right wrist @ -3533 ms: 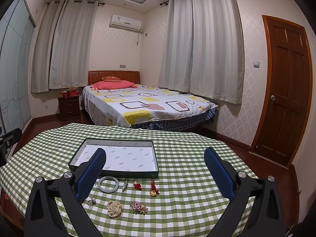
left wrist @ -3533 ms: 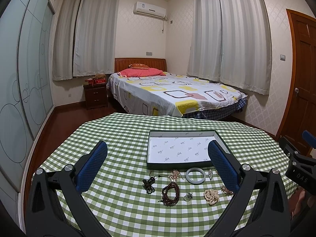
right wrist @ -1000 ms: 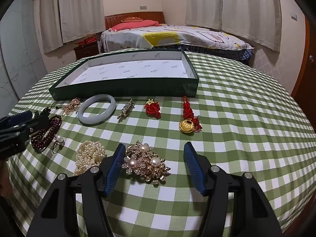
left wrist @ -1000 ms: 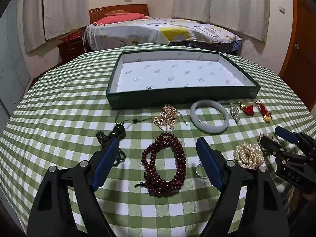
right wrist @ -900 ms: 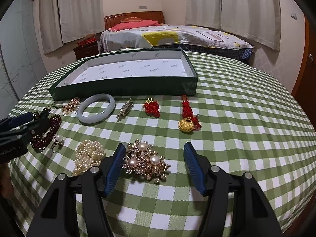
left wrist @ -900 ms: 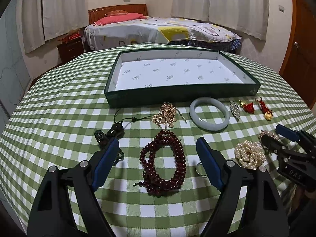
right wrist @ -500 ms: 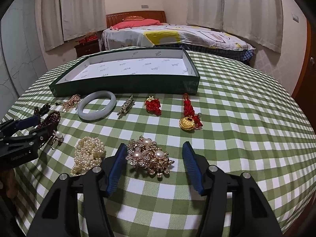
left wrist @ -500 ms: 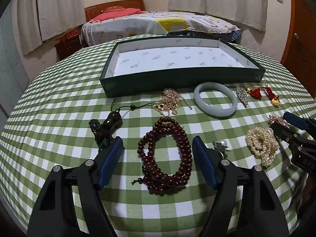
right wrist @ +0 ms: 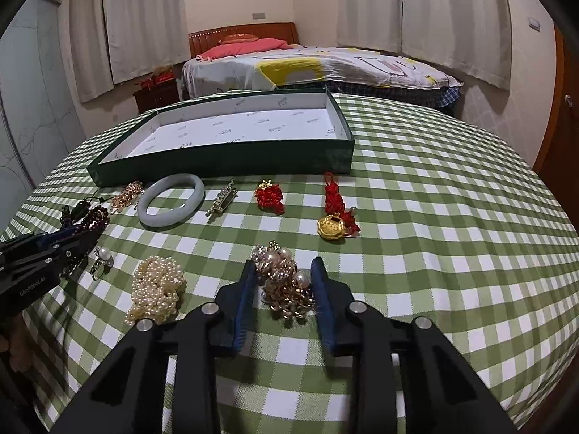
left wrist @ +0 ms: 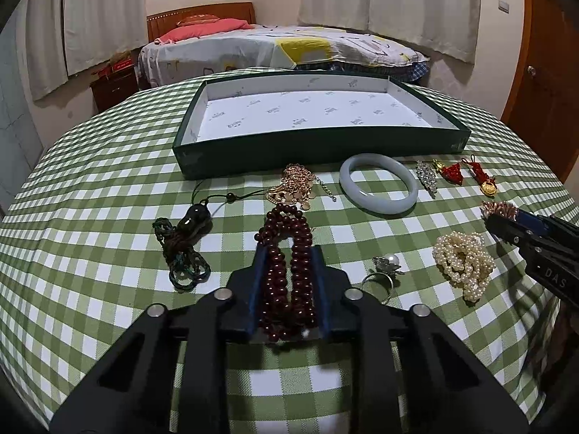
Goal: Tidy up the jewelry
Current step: 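Grasp the dark red bead bracelet with the left tool while the right tool grasps the gold pearl brooch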
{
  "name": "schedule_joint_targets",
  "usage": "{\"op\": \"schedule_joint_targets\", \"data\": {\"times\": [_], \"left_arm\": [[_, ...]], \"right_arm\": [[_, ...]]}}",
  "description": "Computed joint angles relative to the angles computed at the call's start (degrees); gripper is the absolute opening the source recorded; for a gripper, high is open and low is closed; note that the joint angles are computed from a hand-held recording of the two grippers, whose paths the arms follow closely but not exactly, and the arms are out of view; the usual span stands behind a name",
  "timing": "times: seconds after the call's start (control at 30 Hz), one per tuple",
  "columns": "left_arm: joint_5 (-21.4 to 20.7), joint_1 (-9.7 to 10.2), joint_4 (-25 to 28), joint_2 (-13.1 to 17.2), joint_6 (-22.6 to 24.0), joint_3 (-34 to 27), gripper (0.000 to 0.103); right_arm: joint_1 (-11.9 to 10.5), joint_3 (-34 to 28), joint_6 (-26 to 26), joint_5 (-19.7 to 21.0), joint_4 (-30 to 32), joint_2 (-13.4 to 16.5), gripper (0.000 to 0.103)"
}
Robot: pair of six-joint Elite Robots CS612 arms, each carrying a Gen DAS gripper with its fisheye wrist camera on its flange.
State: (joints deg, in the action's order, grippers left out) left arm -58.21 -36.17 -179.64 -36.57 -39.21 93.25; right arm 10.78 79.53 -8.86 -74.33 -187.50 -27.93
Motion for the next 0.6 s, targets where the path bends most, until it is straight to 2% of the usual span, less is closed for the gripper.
{"op": "schedule_joint_targets", "data": {"times": [0.1,0.23,0.3,0.6], "left_arm": [[-0.4,-0.01,-1.1,0.0,0.6,0.1,0.017],[-0.3,0.04,-1.8,-0.1,0.1,0.4,0.016],[-0.7,0.10,-3.7,-0.1,0.2,0.8,0.016],[1.2,-0.04,-5.0,-0.6,-0.2,1.3,0.016]], "right_arm": [[-0.1,0.2,0.3,0.5,-0.5,-0.1,0.026],[-0.1,0.3,0.6,0.2,-1.0,-0.1,0.024],[-0.2,0.4,0.9,0.1,-1.4,-0.2,0.023],[-0.3,0.3,2.3,0.0,-1.6,-0.2,0.021]]}}
